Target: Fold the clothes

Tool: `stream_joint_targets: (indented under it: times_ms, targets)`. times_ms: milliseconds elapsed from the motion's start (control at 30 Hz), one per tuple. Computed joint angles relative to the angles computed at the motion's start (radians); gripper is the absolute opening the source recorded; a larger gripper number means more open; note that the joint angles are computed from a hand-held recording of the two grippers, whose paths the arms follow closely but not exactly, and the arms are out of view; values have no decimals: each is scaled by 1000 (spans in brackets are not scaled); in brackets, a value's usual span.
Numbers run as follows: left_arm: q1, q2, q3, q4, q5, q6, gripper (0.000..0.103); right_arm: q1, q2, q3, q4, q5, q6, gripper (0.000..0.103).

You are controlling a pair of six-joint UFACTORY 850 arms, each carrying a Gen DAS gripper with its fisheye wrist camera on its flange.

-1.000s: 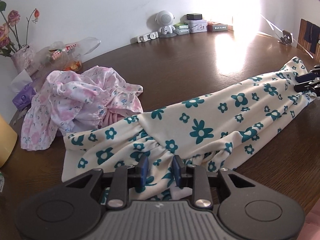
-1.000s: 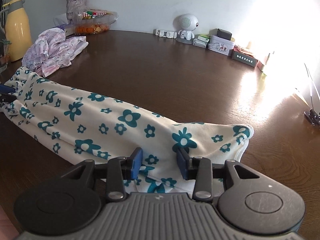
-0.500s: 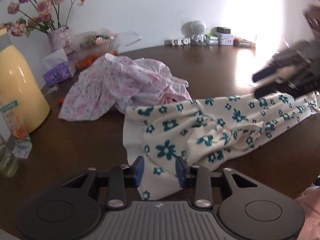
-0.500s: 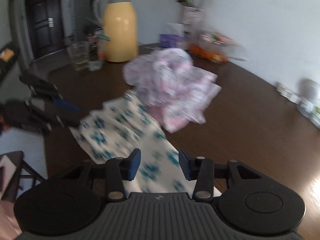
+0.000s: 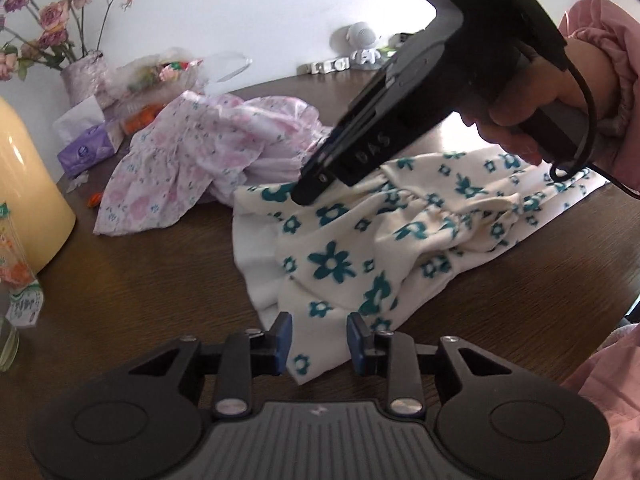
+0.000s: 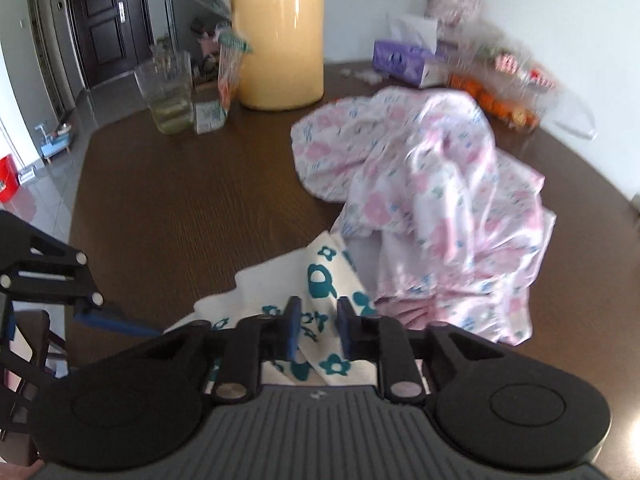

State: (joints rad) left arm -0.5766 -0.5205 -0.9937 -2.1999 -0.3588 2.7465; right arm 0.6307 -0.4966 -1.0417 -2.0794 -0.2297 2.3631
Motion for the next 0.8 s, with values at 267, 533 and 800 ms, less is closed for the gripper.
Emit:
stream_joint_targets:
  times_ms: [267, 533, 800]
  targets:
    - [14, -25, -22, 80, -10, -71, 27, 11, -56, -41, -4, 5, 38, 11]
    - [30, -10, -21, 73, -14, -86, 49, 14, 47, 57, -263, -13, 299, 31]
    - [66, -41, -117, 341, -6, -438, 55, 95, 144, 145, 185, -20, -231, 43]
